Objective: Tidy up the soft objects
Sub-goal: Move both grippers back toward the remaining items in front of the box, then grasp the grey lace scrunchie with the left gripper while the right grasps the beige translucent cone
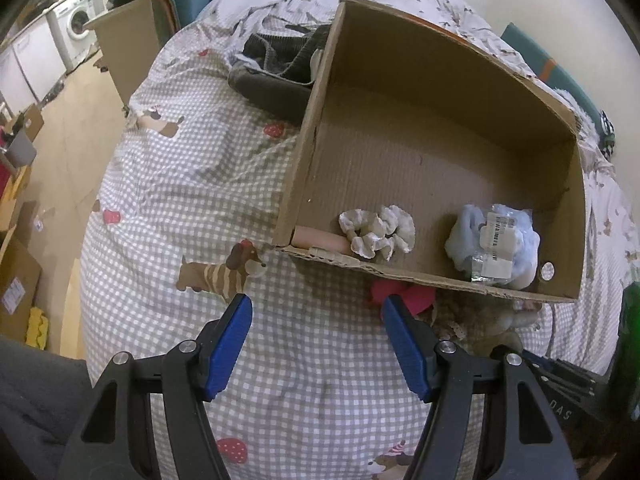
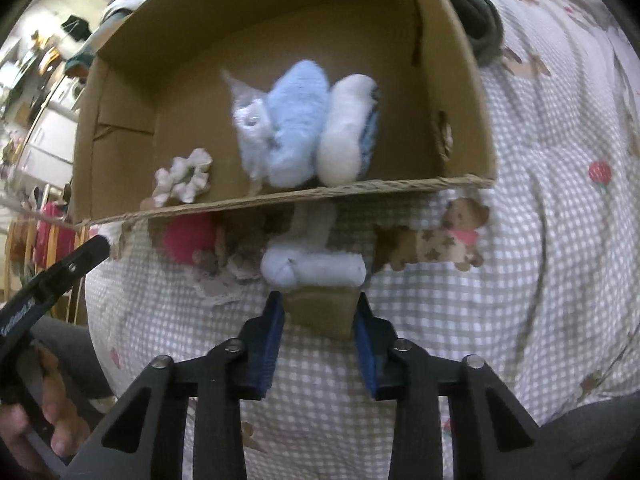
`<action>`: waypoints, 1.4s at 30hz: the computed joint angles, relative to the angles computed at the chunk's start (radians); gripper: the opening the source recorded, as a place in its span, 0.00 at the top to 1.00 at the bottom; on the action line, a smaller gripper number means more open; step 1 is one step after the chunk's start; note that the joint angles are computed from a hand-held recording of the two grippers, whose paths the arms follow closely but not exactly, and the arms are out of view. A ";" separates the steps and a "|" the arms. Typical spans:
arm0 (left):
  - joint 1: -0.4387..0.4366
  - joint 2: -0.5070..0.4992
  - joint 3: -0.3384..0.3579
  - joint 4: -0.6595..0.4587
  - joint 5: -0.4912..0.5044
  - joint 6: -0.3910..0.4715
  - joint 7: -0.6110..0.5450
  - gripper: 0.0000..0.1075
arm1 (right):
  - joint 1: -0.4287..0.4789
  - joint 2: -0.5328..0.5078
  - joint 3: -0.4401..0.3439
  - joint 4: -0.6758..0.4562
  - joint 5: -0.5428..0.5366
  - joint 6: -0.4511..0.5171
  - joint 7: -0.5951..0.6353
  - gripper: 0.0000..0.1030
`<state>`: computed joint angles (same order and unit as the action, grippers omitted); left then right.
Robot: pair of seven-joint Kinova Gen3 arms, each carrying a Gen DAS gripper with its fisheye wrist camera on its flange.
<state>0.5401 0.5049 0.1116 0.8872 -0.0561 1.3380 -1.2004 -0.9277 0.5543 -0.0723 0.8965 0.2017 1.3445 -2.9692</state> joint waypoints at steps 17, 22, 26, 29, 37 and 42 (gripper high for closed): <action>-0.057 0.030 0.044 0.003 0.087 0.050 -0.054 0.40 | -0.133 -0.091 0.046 0.092 0.155 -0.130 -0.169 0.92; -0.022 0.051 0.060 -0.010 0.113 0.063 -0.157 0.40 | -0.119 -0.126 0.011 0.137 0.188 -0.108 -0.257 0.92; 0.018 0.060 0.065 -0.029 0.114 0.069 -0.225 0.40 | -0.098 -0.138 -0.010 0.156 0.189 -0.106 -0.269 0.92; 0.051 0.083 0.059 -0.063 0.107 0.084 -0.240 0.43 | -0.076 -0.112 -0.016 0.146 0.174 -0.119 -0.270 0.92; 0.085 0.191 0.045 -0.209 0.129 0.140 -0.194 0.63 | -0.066 -0.135 -0.018 0.203 0.178 -0.204 -0.298 0.92; 0.053 0.261 0.052 -0.303 0.198 0.204 -0.199 0.86 | -0.054 -0.156 -0.026 0.242 0.173 -0.257 -0.315 0.92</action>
<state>0.5935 0.7660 0.1641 0.5846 0.1414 1.5418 -1.3991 -0.9817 0.3980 -0.0985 1.1387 0.3750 1.0871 -3.2847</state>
